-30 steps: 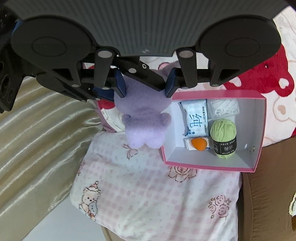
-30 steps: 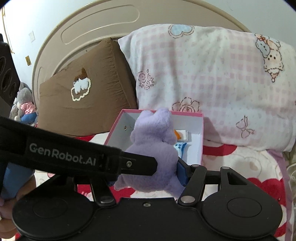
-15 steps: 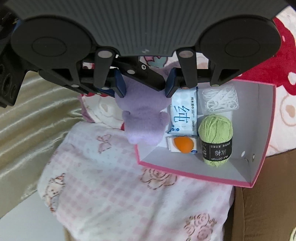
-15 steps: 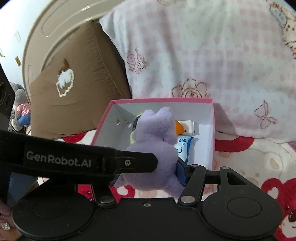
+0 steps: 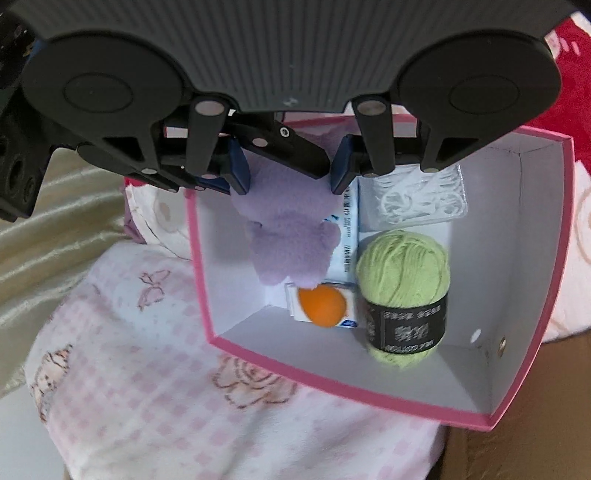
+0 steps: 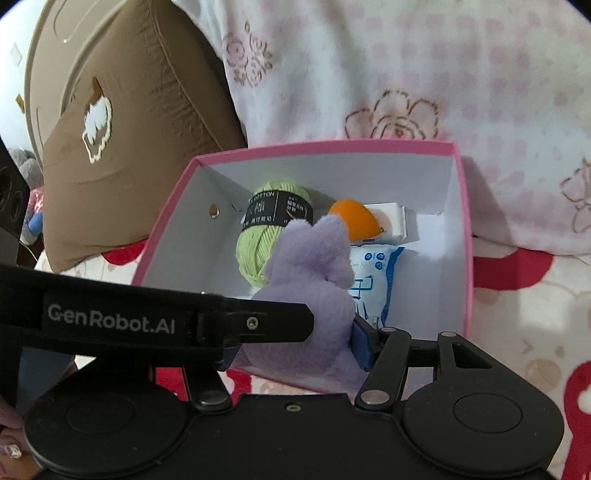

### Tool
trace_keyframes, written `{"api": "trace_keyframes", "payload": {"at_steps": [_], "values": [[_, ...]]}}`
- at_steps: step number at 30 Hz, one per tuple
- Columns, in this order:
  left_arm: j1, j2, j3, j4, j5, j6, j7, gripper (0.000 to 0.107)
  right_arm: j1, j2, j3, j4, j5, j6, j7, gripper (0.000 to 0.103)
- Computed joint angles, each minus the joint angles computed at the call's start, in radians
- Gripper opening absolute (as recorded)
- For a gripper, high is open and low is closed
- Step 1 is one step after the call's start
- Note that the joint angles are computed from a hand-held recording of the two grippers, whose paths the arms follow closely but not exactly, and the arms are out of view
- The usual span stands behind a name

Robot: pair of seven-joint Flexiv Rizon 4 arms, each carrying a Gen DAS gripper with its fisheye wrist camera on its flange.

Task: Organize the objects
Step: 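Lower the lilac plush toy into the pink box and open the left tool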

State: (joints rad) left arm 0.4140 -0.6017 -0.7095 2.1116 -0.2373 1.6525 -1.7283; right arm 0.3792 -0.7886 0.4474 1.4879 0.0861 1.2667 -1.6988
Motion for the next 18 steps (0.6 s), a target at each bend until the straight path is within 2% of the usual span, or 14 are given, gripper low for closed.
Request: {"api": "trace_keyframes", "payload": {"at_steps": [7,10,14,18], "values": [[0.014,-0.087,-0.004,-0.009,0.065,0.090,-0.039,0.046,0.033,-0.042,-0.030,-0.033,-0.018,-0.007,0.020,0.064],[0.019,-0.114,-0.002,-0.027,0.094,0.085,-0.061,0.046,0.042,-0.058,-0.043,-0.051,-0.035,-0.016,0.034,0.064],[-0.009,-0.131,0.034,-0.049,0.122,0.095,-0.058,0.047,0.050,-0.075,-0.053,-0.066,-0.047,-0.025,0.050,0.064],[-0.041,-0.139,0.073,-0.069,0.131,0.098,-0.066,0.046,0.060,-0.092,-0.067,-0.067,-0.054,0.010,0.078,0.064]]}}
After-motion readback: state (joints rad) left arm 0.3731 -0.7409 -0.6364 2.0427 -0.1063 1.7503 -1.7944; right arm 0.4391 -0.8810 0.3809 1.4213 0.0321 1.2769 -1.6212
